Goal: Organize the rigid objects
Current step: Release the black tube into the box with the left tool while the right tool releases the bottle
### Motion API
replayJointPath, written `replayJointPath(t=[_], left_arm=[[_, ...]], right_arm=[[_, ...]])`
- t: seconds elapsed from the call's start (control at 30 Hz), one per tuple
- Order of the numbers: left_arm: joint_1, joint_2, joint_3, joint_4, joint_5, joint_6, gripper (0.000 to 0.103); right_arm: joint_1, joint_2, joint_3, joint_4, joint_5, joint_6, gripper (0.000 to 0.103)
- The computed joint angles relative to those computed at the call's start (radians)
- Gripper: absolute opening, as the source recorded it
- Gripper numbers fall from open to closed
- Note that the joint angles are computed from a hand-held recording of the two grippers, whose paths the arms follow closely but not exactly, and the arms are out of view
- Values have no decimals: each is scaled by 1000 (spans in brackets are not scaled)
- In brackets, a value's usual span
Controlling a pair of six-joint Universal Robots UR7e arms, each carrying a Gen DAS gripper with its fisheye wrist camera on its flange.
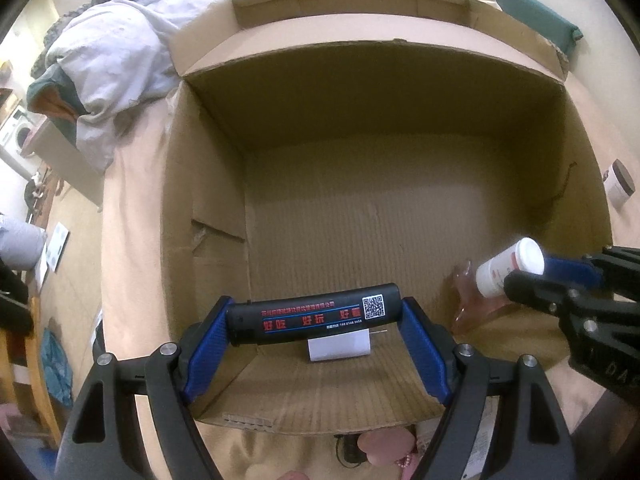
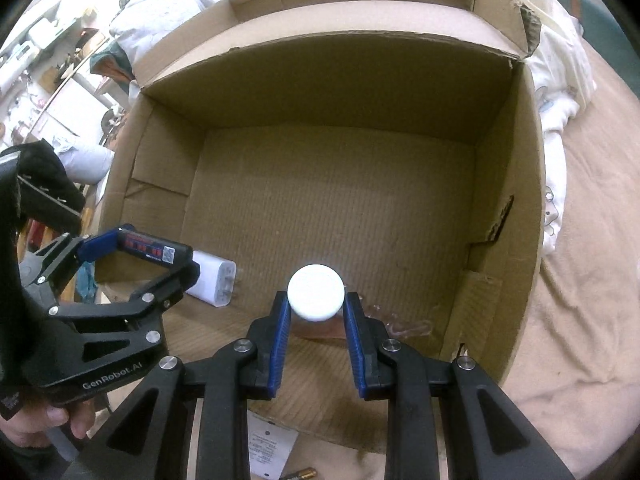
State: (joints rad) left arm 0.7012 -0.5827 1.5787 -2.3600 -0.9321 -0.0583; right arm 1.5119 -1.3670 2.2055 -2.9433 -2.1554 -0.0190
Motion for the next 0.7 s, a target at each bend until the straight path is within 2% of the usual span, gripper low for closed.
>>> replayJointPath(t=[0.17,0.2,0.23,0.27,0.3,0.37,0.4,0.43,0.47,0.57,0.7], left_arm=[[1,3,-3,4,3,-6,80],[2,3,-5,5,-3,-11,80],[4,2,-7,2,-8,-14,80],[4,0,-6,-3,-9,-14,81],[2,-2,-3,-10,-9,-13,86],[2,-8,4,-35,-19,-8,92],[2,-13,9,-51,-25,-7,100],[2,-16,12,-62,-29,-6,103],[2,-21,18,-82,-37,-1,103],[6,-35,26,-124,-70,3,103],[2,-40,26,-137,-61,-3,103]], right_arm=[[-4,-7,5,-27,19,-6,30],[-7,-12,8,-38,33,-7,35],[-9,-16,9,-50,44,-6,54],[-10,-22,15,-78,56,-10,65],[-10,-28,20,-102,71,-16,71],[-6,-33,24,-135,71,-20,74],[-3,-33,28,-161,71,-27,84],[-2,-33,35,-196,75,-36,100],[-1,-34,41,-229,81,-42,103],[-4,-38,53,-299,104,-58,103],[8,-27,53,-356,77,-78,103]])
